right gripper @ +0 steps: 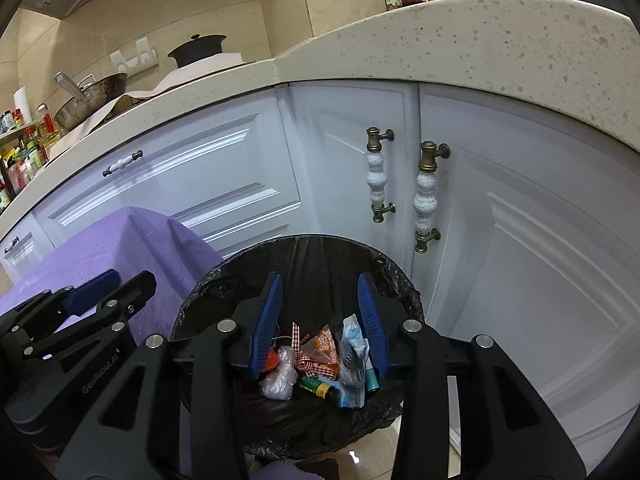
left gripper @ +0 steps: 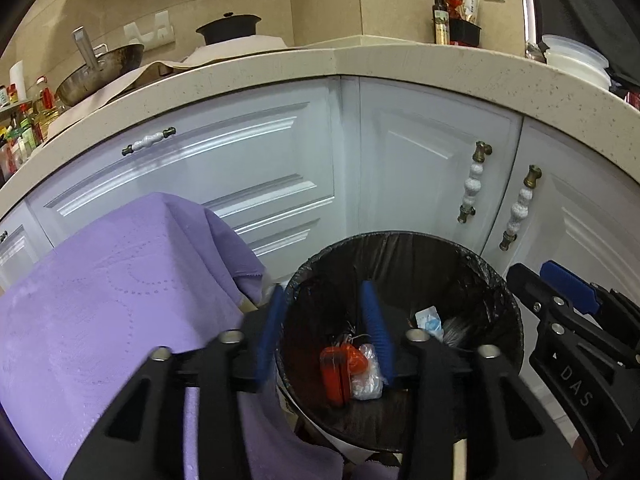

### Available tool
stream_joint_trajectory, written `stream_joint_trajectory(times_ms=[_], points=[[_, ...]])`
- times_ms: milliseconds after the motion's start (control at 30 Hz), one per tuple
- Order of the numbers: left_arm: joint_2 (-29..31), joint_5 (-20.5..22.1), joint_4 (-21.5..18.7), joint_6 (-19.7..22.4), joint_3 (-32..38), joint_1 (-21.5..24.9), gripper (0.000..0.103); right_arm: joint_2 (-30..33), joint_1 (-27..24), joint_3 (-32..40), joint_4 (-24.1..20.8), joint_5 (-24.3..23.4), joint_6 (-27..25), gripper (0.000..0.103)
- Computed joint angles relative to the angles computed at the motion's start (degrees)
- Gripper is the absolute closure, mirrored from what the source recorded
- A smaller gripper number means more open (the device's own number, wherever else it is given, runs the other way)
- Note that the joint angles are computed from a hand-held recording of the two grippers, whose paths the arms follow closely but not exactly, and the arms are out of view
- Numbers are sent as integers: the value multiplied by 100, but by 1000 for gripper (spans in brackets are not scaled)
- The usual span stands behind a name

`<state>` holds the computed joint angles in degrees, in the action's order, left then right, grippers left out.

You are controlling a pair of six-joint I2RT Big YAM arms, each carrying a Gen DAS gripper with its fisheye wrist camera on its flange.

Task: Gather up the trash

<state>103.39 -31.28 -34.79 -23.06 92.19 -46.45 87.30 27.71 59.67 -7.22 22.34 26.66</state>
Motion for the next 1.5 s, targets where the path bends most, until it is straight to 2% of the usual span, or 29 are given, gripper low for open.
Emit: stream_joint_trajectory(times_ms=[267, 633, 733, 933, 1100, 1333, 1500], points=[[-67, -152, 130, 65, -83, -44, 37, -95, 47, -40, -18, 100, -4, 63], [-245, -235, 269, 85, -237, -56, 32, -276, 126, -114, -80, 280, 3, 59], [-325, -276, 353, 121, -310, -73, 30, -325, 149, -130, -108, 346, 12, 50], [-514, -341, 505, 133, -484, -108, 27, -455, 261, -169, -134, 532, -38, 40], [-807, -490, 656, 140, -793, -177, 24, -629, 401, -269, -211, 706, -2, 32], [-1289, -743, 834, 151, -1361, -325, 20, -932, 686, -468, -394, 980, 126, 27], [-1672, -834, 846, -5, -1797, -443, 19, -1137, 980, -611, -507, 1223, 262, 26]])
